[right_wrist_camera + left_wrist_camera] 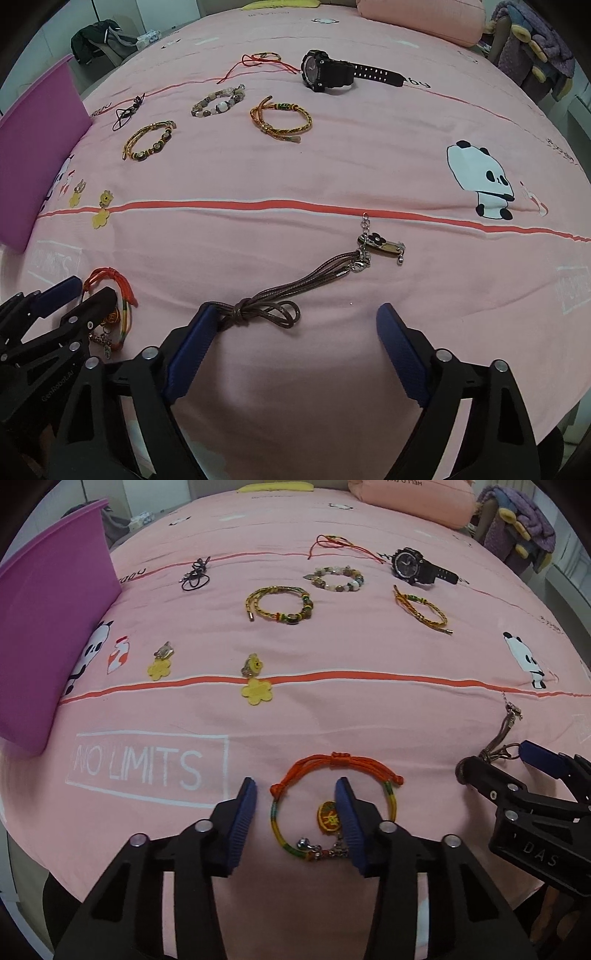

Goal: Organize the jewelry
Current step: 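Close the left tool on the red-cord bracelet while the right tool grasps the brown leather cord keychain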

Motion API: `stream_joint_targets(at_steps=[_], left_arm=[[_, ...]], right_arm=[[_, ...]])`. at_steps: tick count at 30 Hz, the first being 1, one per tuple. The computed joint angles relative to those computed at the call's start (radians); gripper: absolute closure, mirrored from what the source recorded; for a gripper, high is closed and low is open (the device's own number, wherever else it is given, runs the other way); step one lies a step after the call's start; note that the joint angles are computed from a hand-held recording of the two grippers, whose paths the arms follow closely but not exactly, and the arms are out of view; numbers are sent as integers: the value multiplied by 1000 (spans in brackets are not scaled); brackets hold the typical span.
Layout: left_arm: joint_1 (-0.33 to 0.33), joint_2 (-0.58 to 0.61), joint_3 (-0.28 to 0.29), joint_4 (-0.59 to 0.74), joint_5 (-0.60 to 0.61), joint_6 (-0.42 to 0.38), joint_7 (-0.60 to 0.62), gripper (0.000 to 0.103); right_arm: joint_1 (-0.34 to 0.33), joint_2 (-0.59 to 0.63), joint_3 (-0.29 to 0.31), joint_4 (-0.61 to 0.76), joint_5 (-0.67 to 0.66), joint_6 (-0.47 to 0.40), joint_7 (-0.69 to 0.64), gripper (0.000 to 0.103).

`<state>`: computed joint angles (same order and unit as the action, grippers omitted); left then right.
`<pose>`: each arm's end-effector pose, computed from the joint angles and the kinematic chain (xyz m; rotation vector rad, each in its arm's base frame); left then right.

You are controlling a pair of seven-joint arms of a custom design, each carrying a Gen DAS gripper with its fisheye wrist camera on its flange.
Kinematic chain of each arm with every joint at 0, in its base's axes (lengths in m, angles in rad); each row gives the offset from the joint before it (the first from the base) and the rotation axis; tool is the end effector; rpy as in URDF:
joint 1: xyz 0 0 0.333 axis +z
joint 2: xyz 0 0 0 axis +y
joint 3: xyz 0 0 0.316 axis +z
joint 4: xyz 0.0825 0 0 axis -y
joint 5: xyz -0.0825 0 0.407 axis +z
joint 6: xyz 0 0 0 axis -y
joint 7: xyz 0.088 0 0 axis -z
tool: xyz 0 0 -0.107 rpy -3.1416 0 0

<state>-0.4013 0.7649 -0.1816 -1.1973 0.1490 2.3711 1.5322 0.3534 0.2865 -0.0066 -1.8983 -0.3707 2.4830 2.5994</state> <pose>0.7000 -0.4059 0.3680 -1.4085 2.5238 -0.5406 0.6239 0.2273 0.3691 -1.5471 2.3869 -0.4285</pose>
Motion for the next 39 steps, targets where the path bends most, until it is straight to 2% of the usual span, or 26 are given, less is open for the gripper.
stream_joint_targets(at_steps=[2,4,5,6,7,8,10,20,26,35,39], left_arm=[[19,3,-25,6,-36,-14,22,80],[43,9,-52,17,-86,-32,48,89],[46,11,-55,21,-100,-37,51,90],[50,12,-57,24,-114,-42,54,91],[54,15,-60,30,-127,-51,58,93],[57,18,-62,37,-139,-60,60,97],[65,19,-66,40,-162,-70,65,99],[91,-13,-75,44,-224,-69,101,99],[116,-66,-85,0,-251,-19,134,99],[164,-125,-92,-20,-301,16,202,99],[179,-133,-82,16,-300,11,224,99]], right_arm=[[0,0,4,1,2,7,-15,46],[-5,-3,8,-4,16,24,-30,61],[-5,-4,9,-6,21,29,-33,68],[-8,-7,10,-10,30,37,-39,82],[-11,-10,11,-13,40,44,-44,88],[-13,-15,11,-20,49,56,-45,89],[-18,-26,12,-38,67,79,-46,91],[-25,-86,16,-87,86,111,-34,92],[-24,-124,21,-86,46,100,-3,92],[-11,-121,45,4,29,96,-22,92],[1,-76,51,106,42,88,-75,92]])
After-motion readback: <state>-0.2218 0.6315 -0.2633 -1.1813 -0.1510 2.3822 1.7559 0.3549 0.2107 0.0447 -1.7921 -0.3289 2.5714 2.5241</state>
